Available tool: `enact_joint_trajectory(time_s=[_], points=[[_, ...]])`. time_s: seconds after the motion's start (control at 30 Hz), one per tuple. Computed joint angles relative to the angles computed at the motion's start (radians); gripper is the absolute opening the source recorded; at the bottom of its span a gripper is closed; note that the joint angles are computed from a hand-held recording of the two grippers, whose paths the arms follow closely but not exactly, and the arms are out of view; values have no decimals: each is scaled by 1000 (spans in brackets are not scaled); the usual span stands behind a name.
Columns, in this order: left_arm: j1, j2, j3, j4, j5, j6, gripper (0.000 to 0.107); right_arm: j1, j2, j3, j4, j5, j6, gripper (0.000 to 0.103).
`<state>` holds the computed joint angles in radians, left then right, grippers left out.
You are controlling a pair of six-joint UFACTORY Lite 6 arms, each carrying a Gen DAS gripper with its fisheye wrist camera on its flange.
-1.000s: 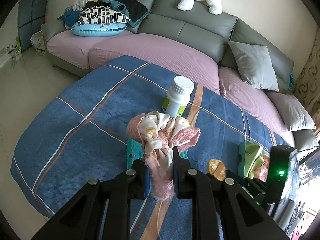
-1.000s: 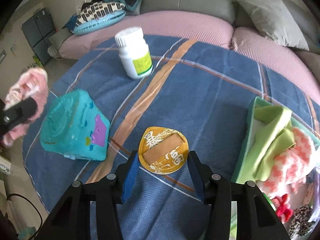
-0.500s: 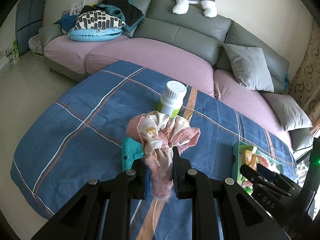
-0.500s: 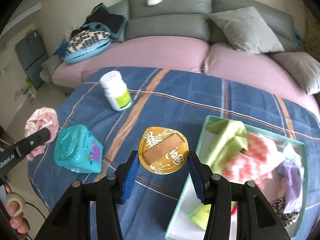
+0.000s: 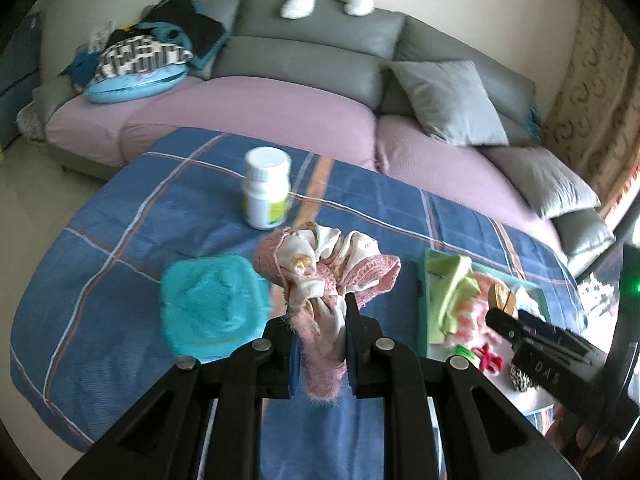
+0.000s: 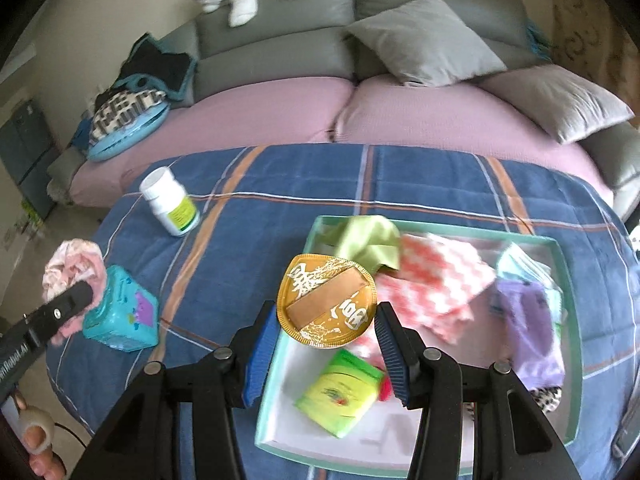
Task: Organize soft objects
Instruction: 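Carry the cloth with the left tool while the right tool carries the tin over the tray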
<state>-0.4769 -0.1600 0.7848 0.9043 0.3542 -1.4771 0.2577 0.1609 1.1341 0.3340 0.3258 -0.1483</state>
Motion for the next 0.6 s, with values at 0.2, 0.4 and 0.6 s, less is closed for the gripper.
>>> enact_joint_trajectory(time_s=[0.2, 0.4, 0.6], points=[[-127, 122, 101, 39, 26, -29, 19, -100, -49, -47, 93, 20, -96, 52], [-236, 255, 216, 23, 49, 12, 19, -185, -74, -76, 158, 34, -166, 52], [-282, 379, 332, -53, 20, 124, 19, -286, -85, -96, 139, 46, -176, 52]])
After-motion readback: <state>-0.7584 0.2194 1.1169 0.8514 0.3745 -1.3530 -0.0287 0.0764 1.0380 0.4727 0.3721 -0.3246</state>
